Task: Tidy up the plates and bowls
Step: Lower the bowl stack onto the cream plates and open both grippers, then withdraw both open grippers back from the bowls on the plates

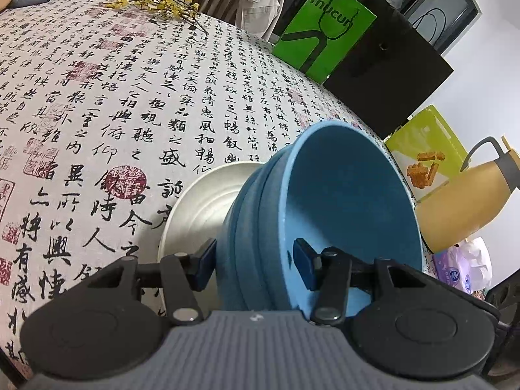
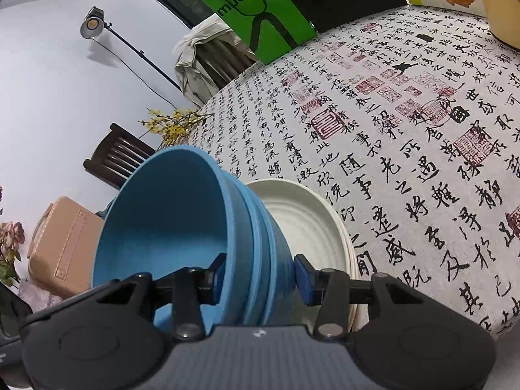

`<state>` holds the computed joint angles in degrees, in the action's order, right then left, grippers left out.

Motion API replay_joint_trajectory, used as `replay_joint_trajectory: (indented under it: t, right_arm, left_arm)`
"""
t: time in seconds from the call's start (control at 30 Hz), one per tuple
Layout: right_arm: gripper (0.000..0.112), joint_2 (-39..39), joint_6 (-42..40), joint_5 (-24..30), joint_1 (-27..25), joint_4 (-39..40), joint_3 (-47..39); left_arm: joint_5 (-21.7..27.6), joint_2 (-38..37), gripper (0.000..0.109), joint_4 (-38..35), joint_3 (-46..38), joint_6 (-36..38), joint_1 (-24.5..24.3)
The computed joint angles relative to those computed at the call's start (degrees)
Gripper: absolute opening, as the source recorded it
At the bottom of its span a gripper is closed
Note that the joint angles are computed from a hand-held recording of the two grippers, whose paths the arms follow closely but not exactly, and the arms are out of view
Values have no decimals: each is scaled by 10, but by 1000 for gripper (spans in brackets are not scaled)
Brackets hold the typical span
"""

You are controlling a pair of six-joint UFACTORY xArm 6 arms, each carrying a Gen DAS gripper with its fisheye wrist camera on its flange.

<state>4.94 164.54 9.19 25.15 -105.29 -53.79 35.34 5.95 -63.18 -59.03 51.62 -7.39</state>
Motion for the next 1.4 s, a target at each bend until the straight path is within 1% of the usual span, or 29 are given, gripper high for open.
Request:
replay_joint_trajectory:
  t: [0.07,0.13,0.23,0.27,0.33,0.37,0.47,0.53,0.57,0.6,0.67,0.7,0.77,0.83,1.0,1.13,1.2,1.27,1.4]
  right_arm:
    - [47,1,9,-4,-2,-14,-3]
    - [53,-1,24,-4,-2,-35,-5]
    - [56,-14,-8,19,7,-18,4]
    - [58,-18,-3,23,10,-26,6]
    - [64,-28,26,34,16,-59,12]
    - [65,-36,32,42,21,-68,18]
    - [71,-64,33,76,42,-83,41]
    - [78,-85,35,105,58,-95,61]
    - [81,-97,34,119,67,-99,71]
    - [84,-108,36,133,75,-104,83]
    - [85,-136,48,167,97,-127,111]
    - [85,-150,48,183,108,-132,124]
    - [92,-176,39,226,138,-133,153]
    - [103,-198,27,281,174,-124,184]
    - [103,-229,-5,393,260,-75,240]
    - [103,-230,-67,489,347,10,262]
    - [103,-218,-112,546,396,65,260]
    - [103,-202,-146,593,438,111,253]
    - [103,-167,-202,648,496,170,231]
  left_arm:
    - [0,1,55,-5,0,12,0]
    - [-1,-3,58,-15,4,27,1]
    - [-9,-18,67,-49,17,67,2]
    - [-16,-25,73,-61,23,81,2]
    - [-32,-41,74,-91,38,117,-1]
    - [-38,-50,76,-107,47,138,-1]
    - [-38,-79,85,-162,76,201,3]
    - [-38,-103,93,-213,100,259,8]
    - [-36,-117,102,-242,113,291,12]
    - [-35,-136,103,-281,132,333,17]
    - [-40,-167,103,-348,162,414,20]
    - [-44,-187,103,-394,184,472,21]
    - [-39,-221,103,-466,220,563,28]
    - [-26,-252,103,-507,255,621,38]
    - [-24,-319,103,-608,338,761,49]
    - [-6,-382,103,-677,413,879,68]
    - [15,-421,103,-676,455,907,87]
    - [25,-454,103,-673,487,922,99]
    - [33,-486,103,-657,520,922,116]
